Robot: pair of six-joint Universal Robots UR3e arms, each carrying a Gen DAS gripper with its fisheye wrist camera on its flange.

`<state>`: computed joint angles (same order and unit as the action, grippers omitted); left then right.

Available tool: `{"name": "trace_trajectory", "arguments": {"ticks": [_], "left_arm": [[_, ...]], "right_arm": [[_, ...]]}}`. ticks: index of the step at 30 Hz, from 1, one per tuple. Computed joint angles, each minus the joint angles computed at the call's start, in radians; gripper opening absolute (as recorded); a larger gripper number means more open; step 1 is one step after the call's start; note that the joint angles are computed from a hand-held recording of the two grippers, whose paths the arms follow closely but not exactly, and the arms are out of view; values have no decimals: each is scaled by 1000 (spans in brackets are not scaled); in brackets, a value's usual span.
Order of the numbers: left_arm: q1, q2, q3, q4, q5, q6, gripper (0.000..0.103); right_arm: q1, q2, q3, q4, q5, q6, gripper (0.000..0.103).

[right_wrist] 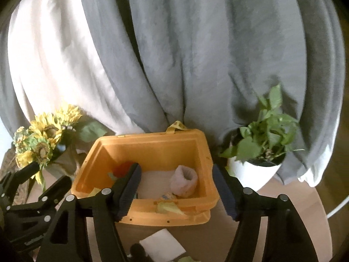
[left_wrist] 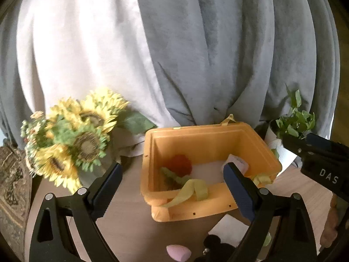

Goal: Organize soft objects
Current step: 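Withdraw both tools from the crate toward the remaining soft toys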

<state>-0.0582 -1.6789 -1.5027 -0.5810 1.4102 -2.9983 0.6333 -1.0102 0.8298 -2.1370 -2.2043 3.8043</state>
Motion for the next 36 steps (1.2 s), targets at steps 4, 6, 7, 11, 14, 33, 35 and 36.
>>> {"name": "trace_trajectory", "arguments": {"ticks": [4,6,7,11,14,33,35,36], "left_arm": [[24,83,-101,30,-4,-2,95],[32,113,-140,41,-1,1,95],[36,128,-161,49,-5,2,95],[46,178,-239,85,-12,-4,96],[40,204,-303,134,9,5,96],[48,396,-589,166,77,-17,96],[46,410,-613,177,88,-26,96],[47,416,-622,175,88,-27,96]], "right_arm": [[43,-30,57,-9,-57,69,73],[68,-40,82,-3,-91,118,75],[77,-47,95,-1,-101,134,75],[105,-79,164,-13,-116,205,75],[117,-103,209,-1,-119,256,75],[227,-184,450,52,-190,579,75],[229,-189,467,48,-176,588,75],[231,-192,477,46,-170,592,75]]}}
